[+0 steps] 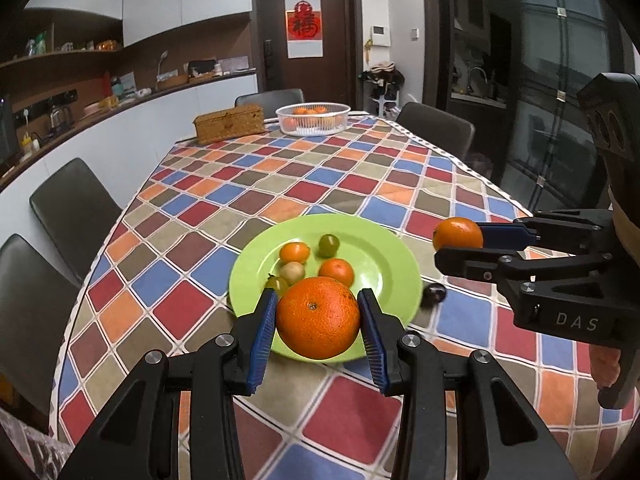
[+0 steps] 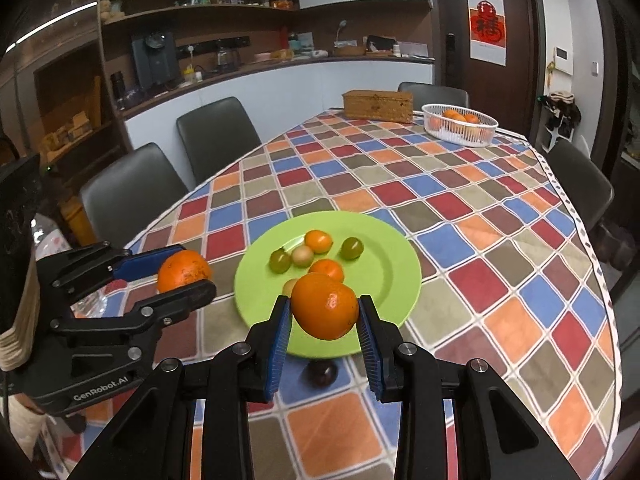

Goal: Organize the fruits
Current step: 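Carry both oranges over the green plate and open both tools to release them, then move the left tool toward a dark plum while the right tool approaches another dark plum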

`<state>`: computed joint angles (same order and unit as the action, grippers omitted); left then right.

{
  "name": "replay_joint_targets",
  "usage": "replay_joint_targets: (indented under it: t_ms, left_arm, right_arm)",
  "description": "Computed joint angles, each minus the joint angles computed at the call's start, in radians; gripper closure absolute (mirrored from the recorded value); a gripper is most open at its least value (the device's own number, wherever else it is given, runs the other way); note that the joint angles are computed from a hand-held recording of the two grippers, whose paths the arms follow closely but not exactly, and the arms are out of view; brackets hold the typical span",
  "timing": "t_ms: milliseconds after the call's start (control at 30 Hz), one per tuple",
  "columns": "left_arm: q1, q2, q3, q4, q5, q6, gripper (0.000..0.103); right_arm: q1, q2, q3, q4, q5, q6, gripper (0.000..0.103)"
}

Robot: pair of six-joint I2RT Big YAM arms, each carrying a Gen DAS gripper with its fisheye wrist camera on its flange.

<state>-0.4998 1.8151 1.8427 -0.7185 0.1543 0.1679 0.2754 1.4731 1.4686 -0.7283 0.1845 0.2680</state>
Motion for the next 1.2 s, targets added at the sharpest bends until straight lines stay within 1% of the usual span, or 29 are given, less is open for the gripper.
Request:
replay_joint_targets:
  t_ms: [433,600,733,900,967,1033,1067,1100,1133,1200]
  left_arm:
    - [0.026,0.210,0.251,-0.149,0.014,-0.057,0.063]
    - [0.033,0.266,0.315,-0.191,0.037,-0.064,0.063]
    - [0.033,0.297,0.348,-0.215,0.035,-0.056,0.063]
    - [0.033,0.314,0.366,-0.220,0.026,-0.056,0.062]
    - [0.033,0.302,0.350,-0.198,0.018,-0.051,0.054]
    - [0.031,0.285,0.329,-0.176,0.009,-0.049,0.051]
    - [0.030,0.282,0.328,-0.172,0.005,-0.048,0.051]
    - [0.029,0.275,0.321,-0.169,-0.007,-0.048,0.051]
    - [0.026,0.264,0.311,-0.164,-0.021,-0.047,0.051]
    - [0.023,0.239,0.285,-0.146,-0.024,-0.040,0.051]
  right_arm:
    - [-0.072,0.168,0.151,-0.093,-0.053,0.029,0.069]
    - [-0.082,0.215,0.182,-0.120,-0.064,0.030,0.069]
    - [-0.091,0.234,0.187,-0.126,-0.086,0.040,0.069]
    - [-0.096,0.251,0.194,-0.132,-0.091,0.045,0.069]
    - [-0.096,0.252,0.193,-0.130,-0.084,0.046,0.068]
    - [-0.097,0.251,0.193,-0.127,-0.082,0.045,0.066]
    - [-0.097,0.247,0.190,-0.124,-0.080,0.044,0.061]
    - [-0.096,0.243,0.186,-0.119,-0.075,0.044,0.059]
    - [-0.095,0.238,0.182,-0.117,-0.067,0.045,0.059]
    - [-0.096,0.225,0.172,-0.108,-0.069,0.049,0.059]
